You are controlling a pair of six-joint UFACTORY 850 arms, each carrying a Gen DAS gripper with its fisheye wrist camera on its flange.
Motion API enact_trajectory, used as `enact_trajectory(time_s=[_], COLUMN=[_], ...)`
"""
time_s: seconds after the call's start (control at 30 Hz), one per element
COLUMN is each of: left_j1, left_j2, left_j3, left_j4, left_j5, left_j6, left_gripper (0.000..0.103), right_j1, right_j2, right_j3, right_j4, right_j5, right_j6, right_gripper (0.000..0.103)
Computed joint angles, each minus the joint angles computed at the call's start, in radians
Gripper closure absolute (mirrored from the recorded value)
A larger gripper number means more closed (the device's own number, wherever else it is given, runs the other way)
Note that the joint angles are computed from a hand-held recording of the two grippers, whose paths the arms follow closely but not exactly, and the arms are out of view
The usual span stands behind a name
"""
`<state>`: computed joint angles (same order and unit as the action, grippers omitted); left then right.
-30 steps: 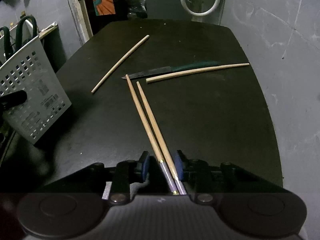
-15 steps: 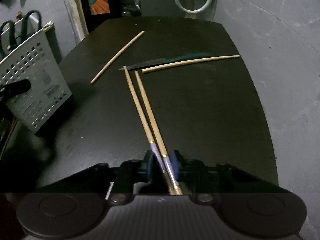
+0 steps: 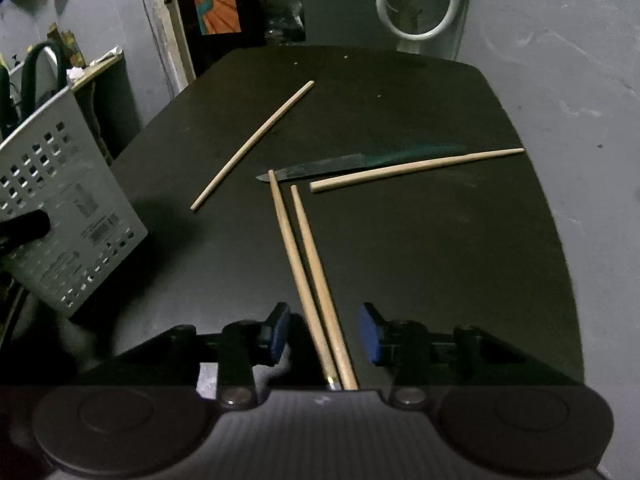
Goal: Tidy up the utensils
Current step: 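Gather two chopsticks together and grasp them with the right gripper, then lift the pair of chopsticks with the right gripper toward the basket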
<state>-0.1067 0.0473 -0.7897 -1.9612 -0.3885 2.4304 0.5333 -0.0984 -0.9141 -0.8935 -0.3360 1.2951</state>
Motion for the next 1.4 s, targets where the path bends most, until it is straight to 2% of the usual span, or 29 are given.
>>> enact_trajectory(time_s=[0.13,0.23,0.43,0.53,0.6,0.7,0.77,0.93,1.0,1.1,1.17,1.4], left_j1=[0.0,0.001,0.002,0.004,0.004,0.004,0.003,0.001,0.001,0.001,0.0,0.005], left_j2=[-0.003,-0.002,-0.001,-0.002,-0.002,-0.001,-0.001,-0.002,-0.002,-0.002,-0.001,-0.003], left_j3=[-0.001,0.0,0.002,0.001,0.001,0.002,0.003,0.005,0.005,0.004,0.005,0.004], left_j4=[-0.005,-0.005,-0.005,-0.003,-0.003,-0.006,-0.01,-0.016,-0.014,-0.01,-0.012,0.003], left_j5=[0.001,-0.002,-0.002,-0.003,-0.003,-0.002,0.0,0.004,0.002,0.003,0.004,-0.002], left_j6=[0.0,0.001,0.003,0.001,0.001,0.001,0.002,0.002,0.003,-0.001,-0.004,-0.01], left_gripper=[0.018,0.018,0.018,0.018,0.018,0.018,0.018,0.018,0.018,0.018,0.018,0.018], right_j1=[0.016,0.014,-0.007,-0.023,-0.024,-0.03,-0.038,-0.047,-0.06,-0.08,-0.085,-0.089], right_j2=[0.008,0.023,0.009,-0.013,-0.03,-0.052,-0.062,-0.082,-0.077,-0.046,-0.024,0.014], right_j3=[0.01,0.022,-0.014,-0.049,-0.068,-0.099,-0.118,-0.148,-0.142,-0.099,-0.068,-0.019], right_j4=[-0.033,0.004,0.212,0.329,0.332,0.377,0.422,0.5,0.547,0.61,0.623,0.648], right_j5=[-0.018,-0.016,-0.038,-0.043,-0.055,-0.073,-0.091,-0.123,-0.105,-0.038,0.01,0.089], right_j6=[0.028,-0.022,-0.238,-0.366,-0.391,-0.436,-0.468,-0.56,-0.605,-0.641,-0.627,-0.599], right_gripper=[0.085,0.088,0.086,0.069,0.069,0.076,0.087,0.09,0.091,0.09,0.09,0.09])
